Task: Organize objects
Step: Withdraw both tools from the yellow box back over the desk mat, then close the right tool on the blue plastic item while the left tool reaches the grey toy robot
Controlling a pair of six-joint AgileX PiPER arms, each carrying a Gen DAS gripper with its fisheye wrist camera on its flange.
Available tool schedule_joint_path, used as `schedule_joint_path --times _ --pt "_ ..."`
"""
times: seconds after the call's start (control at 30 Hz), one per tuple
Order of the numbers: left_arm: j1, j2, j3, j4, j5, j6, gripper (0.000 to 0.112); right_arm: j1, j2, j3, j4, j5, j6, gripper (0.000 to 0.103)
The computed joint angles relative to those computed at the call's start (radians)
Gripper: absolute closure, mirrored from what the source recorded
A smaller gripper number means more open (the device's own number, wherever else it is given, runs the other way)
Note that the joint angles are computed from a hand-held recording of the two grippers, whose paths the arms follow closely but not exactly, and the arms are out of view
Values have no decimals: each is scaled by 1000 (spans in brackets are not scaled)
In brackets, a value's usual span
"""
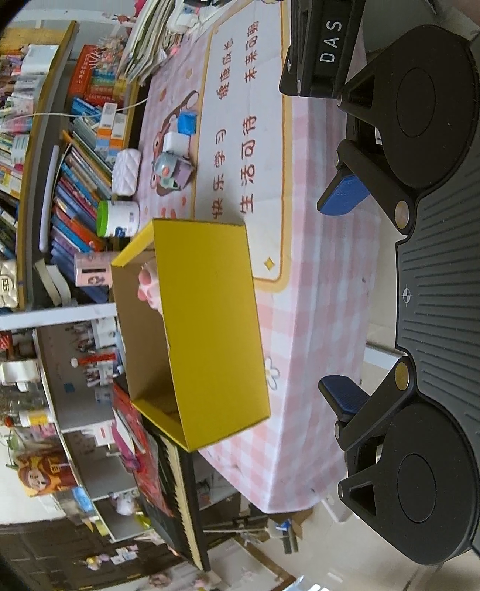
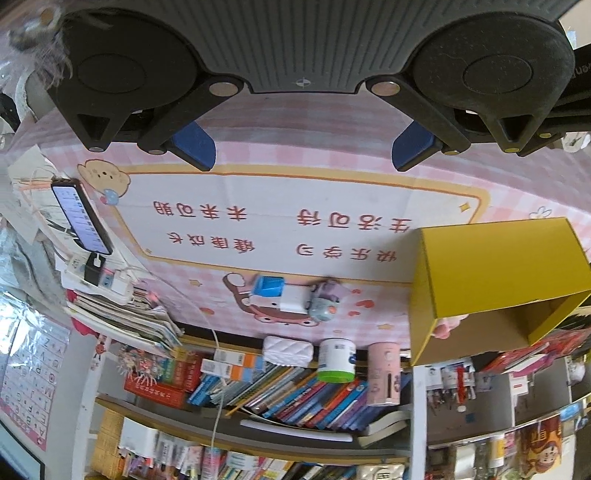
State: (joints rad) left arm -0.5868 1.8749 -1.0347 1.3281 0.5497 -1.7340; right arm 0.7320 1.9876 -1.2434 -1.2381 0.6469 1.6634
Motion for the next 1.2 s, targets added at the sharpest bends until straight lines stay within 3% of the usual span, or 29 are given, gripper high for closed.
schedule_joint_path --times 0.33,0.63,0.97,1.2 --pt "15 89 -140 -95 -4 121 17 -78 37 -60 45 -44 -95 0" --pt "11 228 -375 -280 34 325 17 -196 88 -138 113 -120 -242 0" --pt "-10 458 -793 -525 143 601 17 -360 178 -300 318 -179 -558 0" --pt "-19 684 -1234 -671 315 774 17 -462 279 -488 555 -191 -884 0"
